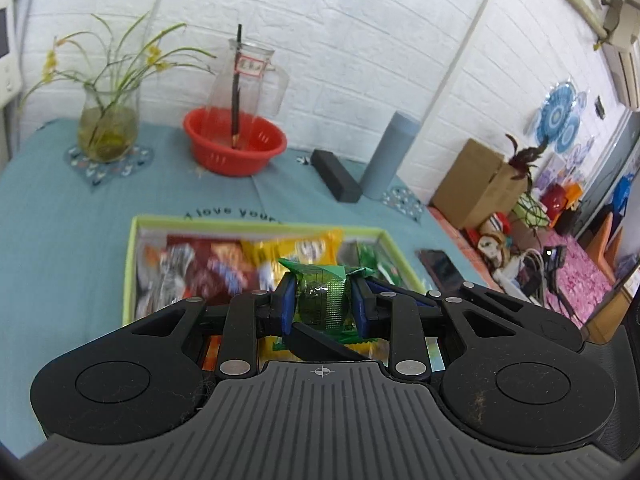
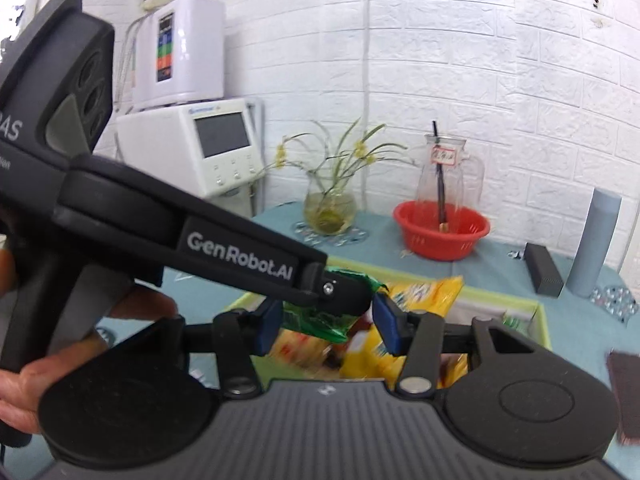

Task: Organize snacks
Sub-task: 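Drop the green candy into the green box and open the left gripper, then move the left gripper to the clear cracker packet with green label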

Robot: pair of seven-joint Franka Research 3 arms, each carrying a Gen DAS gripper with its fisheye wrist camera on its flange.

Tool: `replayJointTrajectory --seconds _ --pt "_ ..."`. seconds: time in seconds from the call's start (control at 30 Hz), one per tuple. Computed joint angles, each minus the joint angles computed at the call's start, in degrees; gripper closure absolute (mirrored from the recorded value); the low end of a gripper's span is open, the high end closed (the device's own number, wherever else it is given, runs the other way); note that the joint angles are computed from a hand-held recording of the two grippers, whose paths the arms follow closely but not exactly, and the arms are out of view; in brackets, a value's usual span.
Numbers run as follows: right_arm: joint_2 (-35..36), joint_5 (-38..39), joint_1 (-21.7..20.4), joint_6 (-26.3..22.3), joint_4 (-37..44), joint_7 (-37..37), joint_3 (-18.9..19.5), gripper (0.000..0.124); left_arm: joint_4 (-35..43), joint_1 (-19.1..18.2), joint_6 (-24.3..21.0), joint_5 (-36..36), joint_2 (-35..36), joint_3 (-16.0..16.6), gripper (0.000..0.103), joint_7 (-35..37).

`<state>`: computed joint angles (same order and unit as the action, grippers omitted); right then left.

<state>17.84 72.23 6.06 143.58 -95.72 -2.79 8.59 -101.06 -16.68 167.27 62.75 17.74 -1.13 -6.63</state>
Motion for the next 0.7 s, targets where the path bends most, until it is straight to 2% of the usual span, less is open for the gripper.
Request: replayJointTrajectory --seconds 0.13,0.2,0.23,0.33,0.4,0.47,0.53,0.6,0.7 --pt "8.73 -8.69 1.02 -1.35 10.54 9.49 -0.55 0.070 6.49 3.43 -1.46 -11.33 6.66 -2.63 0.099 12.68" --pt "12.52 -13.06 1.16 -2.52 14.63 13.81 -0.40 0.070 8.07 3.89 -2.00 -15.19 9.11 -2.86 0.099 16.30" --pt "13.74 -14.07 0.93 -2.58 15.53 14.52 0.08 0.070 8.32 3.70 -1.68 -16.27 10.05 -2.39 0.099 16.96" --pt "14.55 -13.28 -0.75 -0.36 14.56 11.98 3.13 0.069 6.71 -0.37 2.12 -13.62 10.39 3.52 0.096 12.12" --pt "13.89 -13.43 -1.48 -0.67 14.01 12.18 3.93 0.066 5.98 -1.91 2.55 -12.65 9.56 5.22 0.092 11.01" --pt "11.85 -10.97 -3.22 -1.21 12.03 11.02 5.03 0.060 4.91 -5.32 3.19 -7.94 7.76 8.93 0.073 5.55" --pt "8.18 -5.34 -5.38 -0.54 7.97 5.97 6.08 0.056 3.61 -9.49 2.63 1.10 4.99 12.82 0.068 -3.38" --pt "3.56 1.36 -7.27 -1.02 2.86 0.22 6.00 0.050 1.46 -12.40 0.96 9.70 1.61 14.45 0.063 -11.25" --pt "-3.39 9.05 -9.00 -2.83 -5.66 -5.87 4.24 0.026 -2.99 -14.73 -1.04 20.59 -3.34 14.04 0.054 -21.23"
